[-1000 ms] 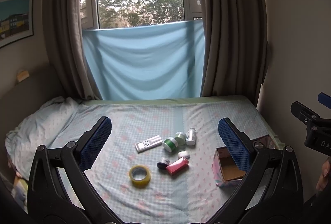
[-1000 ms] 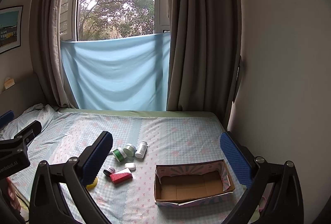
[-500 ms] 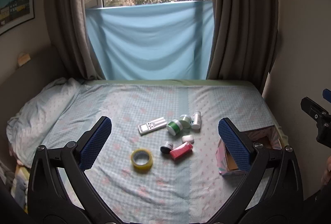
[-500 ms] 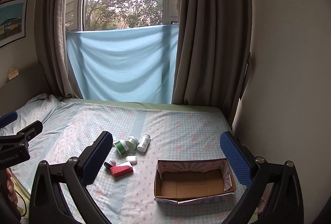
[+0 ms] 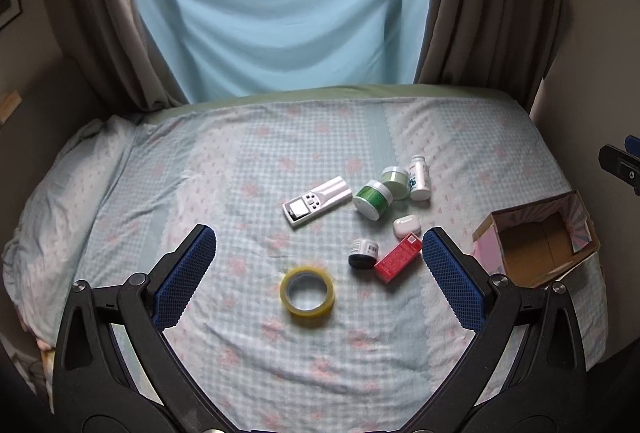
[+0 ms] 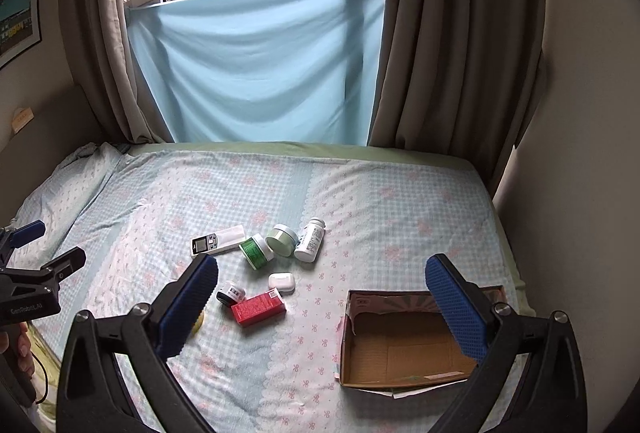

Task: Organize rigid objects
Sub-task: 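Grasp the green-labelled white jar with the left tool while the right grasps the white pill bottle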

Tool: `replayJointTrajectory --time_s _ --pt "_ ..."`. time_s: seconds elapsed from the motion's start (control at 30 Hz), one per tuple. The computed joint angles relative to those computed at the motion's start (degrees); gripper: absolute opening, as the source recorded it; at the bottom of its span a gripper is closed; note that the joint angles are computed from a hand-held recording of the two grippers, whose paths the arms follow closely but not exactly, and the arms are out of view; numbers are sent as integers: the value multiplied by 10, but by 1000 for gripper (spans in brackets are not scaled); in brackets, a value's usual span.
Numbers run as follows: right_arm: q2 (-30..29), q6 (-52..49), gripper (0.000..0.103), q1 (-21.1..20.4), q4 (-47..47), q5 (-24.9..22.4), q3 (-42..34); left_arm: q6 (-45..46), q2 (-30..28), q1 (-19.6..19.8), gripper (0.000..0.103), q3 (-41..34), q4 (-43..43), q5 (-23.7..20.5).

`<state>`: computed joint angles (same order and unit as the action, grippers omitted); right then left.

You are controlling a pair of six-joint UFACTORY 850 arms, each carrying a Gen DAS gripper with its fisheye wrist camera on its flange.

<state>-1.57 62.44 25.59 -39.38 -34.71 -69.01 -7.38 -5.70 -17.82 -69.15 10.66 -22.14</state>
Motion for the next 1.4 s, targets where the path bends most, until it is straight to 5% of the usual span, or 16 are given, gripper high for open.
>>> replayJointTrajectory --time_s 0.2,0.43,0.97,1.23,1.4 --pt "-107 -10 103 -24 63 17 -70 247 -119 50 102 -89 -166 6" --pt "-230 -89 103 -68 185 35 -157 385 -259 55 102 -214 -256 -34" --pt "-498 -311 102 -163 475 -19 -385 398 -554 -19 102 -510 -195 -165" --pt "-611 -358 83 -186 570 -92 -504 391 -664 -37 99 -652 -158 -236" --pt "-658 -359 74 -194 589 -134 -564 393 -711 -41 87 -727 -158 -289"
